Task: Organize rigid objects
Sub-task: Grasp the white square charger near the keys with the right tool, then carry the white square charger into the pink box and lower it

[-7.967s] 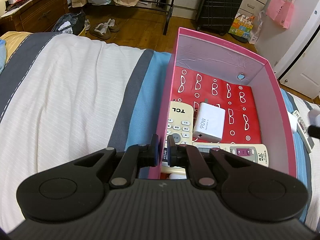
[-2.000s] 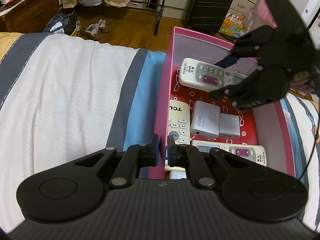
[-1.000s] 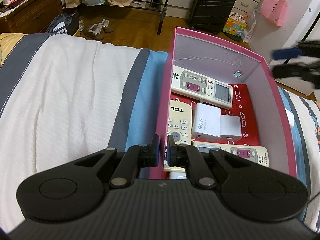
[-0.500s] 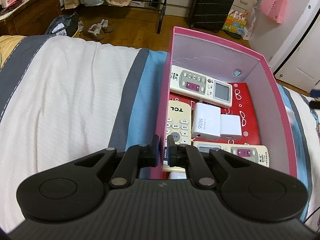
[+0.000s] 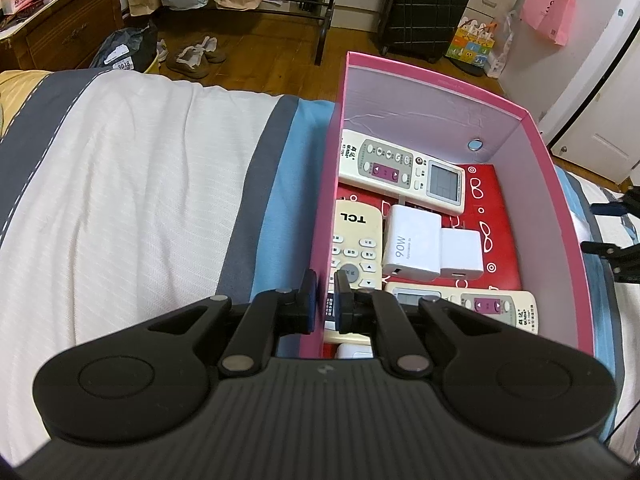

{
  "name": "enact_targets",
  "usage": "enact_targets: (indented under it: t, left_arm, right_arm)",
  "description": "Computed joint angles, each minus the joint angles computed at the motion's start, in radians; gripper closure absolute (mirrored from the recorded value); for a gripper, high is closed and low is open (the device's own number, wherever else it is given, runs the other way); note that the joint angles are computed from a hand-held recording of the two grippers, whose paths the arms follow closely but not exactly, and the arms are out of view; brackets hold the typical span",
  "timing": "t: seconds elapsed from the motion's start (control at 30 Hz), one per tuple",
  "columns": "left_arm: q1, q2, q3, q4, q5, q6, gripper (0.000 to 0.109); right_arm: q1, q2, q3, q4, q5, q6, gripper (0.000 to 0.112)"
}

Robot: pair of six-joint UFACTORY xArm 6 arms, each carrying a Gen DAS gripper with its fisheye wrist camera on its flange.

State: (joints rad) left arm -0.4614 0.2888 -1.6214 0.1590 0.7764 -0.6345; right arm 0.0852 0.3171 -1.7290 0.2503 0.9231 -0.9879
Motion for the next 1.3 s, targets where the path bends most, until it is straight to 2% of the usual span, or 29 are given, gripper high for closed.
enact_targets:
  t: [0.23,0.3,0.4,0.43,0.53,0.63,0.73,0.9,1.07,1.3]
  left_arm:
    - [0.000,0.001,-0.002,-0.001,0.001,-0.001,0.102]
    - [-0.001,0.001,-0.003,0.002,0.002,0.001,0.102]
    - [0.001,0.001,-0.003,-0.001,0.002,0.001,0.102]
    - [0.002,0.000,-0.002,-0.003,0.001,0.002,0.102]
    - [0.005,-0.002,0.001,-0.009,-0.001,-0.006,0.102]
    - [0.005,-0.002,0.001,-0.008,-0.001,-0.006,0.102]
    - [0.005,-0.002,0.001,-0.009,-0.001,-0.006,0.102]
    - [0.005,-0.002,0.000,-0.008,0.000,-0.005,0.102]
    - [0.005,-0.002,0.000,-0.003,0.002,-0.009,0.102]
    - [0.013,-0.015,0.012,-0.018,0.003,0.007,0.102]
  right_arm:
    - [-0.015,0.226,-0.345,-0.045,0.264,0.094,0.050]
    - [-0.011,0.247,-0.370,-0.054,0.282,0.131,0.050]
    - [0.001,0.219,-0.309,-0.083,0.235,0.187,0.049]
    - [0.000,0.212,-0.302,-0.077,0.232,0.233,0.050]
    - [-0.019,0.230,-0.356,-0.038,0.305,0.443,0.050]
    - [-0.002,0.141,-0.225,-0.111,0.252,0.564,0.050]
    - [0.005,0.076,-0.130,-0.127,0.225,0.597,0.049]
    - [0.011,0.063,-0.099,-0.141,0.219,0.651,0.050]
    - [0.021,0.000,0.011,-0.157,0.121,0.713,0.051]
    - [0.020,-0.105,0.067,-0.066,0.078,0.751,0.051]
